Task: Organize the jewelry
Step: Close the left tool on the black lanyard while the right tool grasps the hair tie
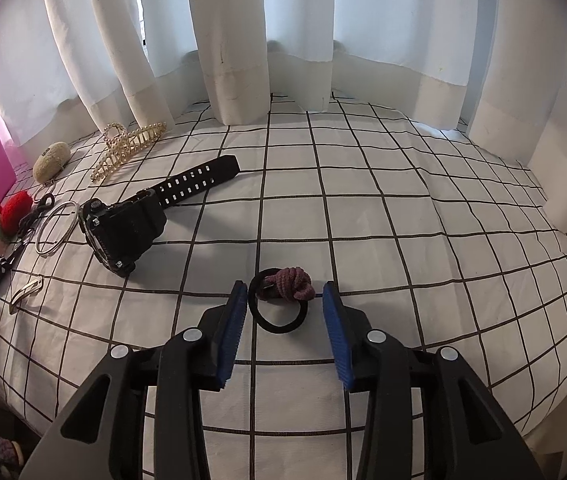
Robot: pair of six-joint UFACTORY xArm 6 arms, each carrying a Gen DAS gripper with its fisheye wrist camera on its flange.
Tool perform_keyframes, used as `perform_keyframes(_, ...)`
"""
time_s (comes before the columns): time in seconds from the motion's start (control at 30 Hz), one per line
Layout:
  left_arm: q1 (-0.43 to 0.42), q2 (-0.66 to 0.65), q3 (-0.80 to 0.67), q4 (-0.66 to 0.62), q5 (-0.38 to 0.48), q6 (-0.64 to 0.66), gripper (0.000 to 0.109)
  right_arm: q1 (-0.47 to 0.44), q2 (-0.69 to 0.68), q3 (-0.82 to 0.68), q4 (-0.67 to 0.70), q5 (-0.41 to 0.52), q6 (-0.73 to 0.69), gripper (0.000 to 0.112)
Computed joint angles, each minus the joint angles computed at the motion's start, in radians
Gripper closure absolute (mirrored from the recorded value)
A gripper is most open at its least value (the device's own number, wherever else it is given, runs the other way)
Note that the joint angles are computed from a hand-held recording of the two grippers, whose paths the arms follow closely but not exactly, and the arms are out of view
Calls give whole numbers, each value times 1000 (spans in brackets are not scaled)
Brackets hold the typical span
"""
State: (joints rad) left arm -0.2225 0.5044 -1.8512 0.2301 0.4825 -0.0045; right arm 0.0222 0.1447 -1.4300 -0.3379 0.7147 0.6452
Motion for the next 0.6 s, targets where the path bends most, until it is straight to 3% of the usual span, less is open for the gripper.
perform_keyframes(0.13, -3, 61, -92, -106, 90, 74, 39, -1, 0, 2, -2, -1, 1, 75)
perform_keyframes(0.27, -8, 94, -139, -140, 114, 86, 39, -2, 3, 1, -2, -3, 1, 75)
perform_keyframes(0.5, 9, 202, -318, -289, 245, 116, 36, -2, 9, -4, 1, -1, 6, 75)
perform_keyframes(0.6, 9, 203, -321, -290, 248, 121, 35, -6, 9, -3, 13, -8, 7, 72)
